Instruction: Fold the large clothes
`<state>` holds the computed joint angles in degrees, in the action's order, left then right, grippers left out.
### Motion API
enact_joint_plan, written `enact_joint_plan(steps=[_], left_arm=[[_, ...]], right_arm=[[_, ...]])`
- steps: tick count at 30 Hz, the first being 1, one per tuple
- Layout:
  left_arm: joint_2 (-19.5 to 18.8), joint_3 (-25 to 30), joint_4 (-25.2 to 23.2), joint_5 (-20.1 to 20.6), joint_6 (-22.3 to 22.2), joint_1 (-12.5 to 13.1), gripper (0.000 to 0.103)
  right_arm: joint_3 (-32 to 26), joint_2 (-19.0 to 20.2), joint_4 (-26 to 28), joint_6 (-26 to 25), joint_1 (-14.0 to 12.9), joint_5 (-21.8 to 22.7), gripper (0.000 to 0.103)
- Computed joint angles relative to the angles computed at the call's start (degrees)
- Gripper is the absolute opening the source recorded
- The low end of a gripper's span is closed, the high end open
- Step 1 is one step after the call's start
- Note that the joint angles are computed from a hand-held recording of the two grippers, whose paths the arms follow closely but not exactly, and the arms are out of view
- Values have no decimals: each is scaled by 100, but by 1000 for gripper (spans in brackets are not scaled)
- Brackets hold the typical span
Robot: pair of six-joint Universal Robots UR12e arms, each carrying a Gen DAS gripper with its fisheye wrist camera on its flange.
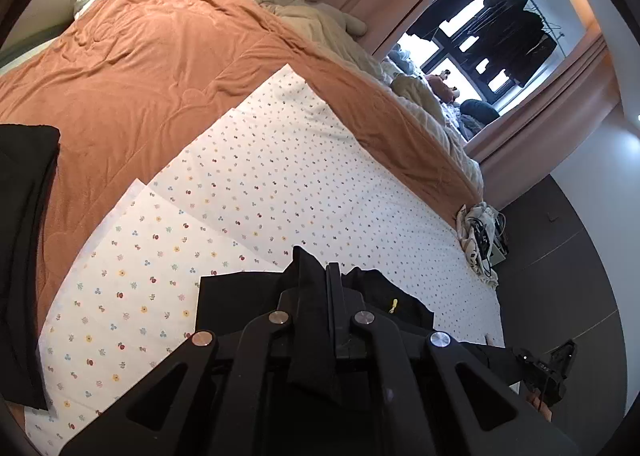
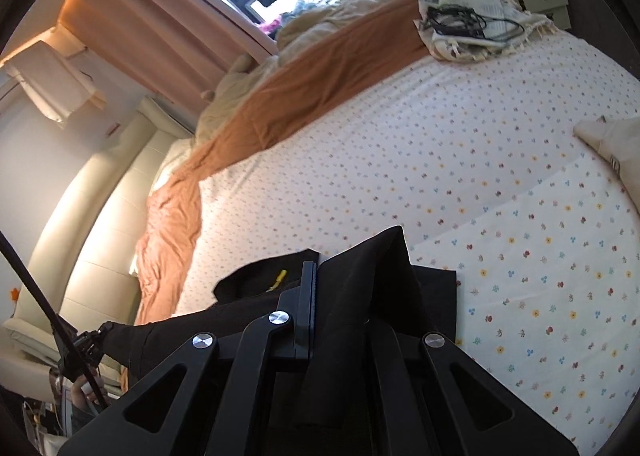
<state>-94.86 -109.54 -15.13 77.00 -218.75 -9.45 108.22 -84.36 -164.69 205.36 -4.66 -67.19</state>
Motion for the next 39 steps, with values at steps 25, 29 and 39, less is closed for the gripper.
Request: enact_joint_plan(steps=[25, 29, 39], left_arm=[[-902, 471, -310, -568, 5, 171, 103], [-699, 271, -311, -423, 27, 170, 103], [92, -770, 235, -29, -50, 97, 103]], right_arm=[[-536, 768, 174, 345, 364, -947, 102], [-359, 584, 260, 207, 399, -1002, 102], [35, 95, 531, -535, 777, -1185, 102]])
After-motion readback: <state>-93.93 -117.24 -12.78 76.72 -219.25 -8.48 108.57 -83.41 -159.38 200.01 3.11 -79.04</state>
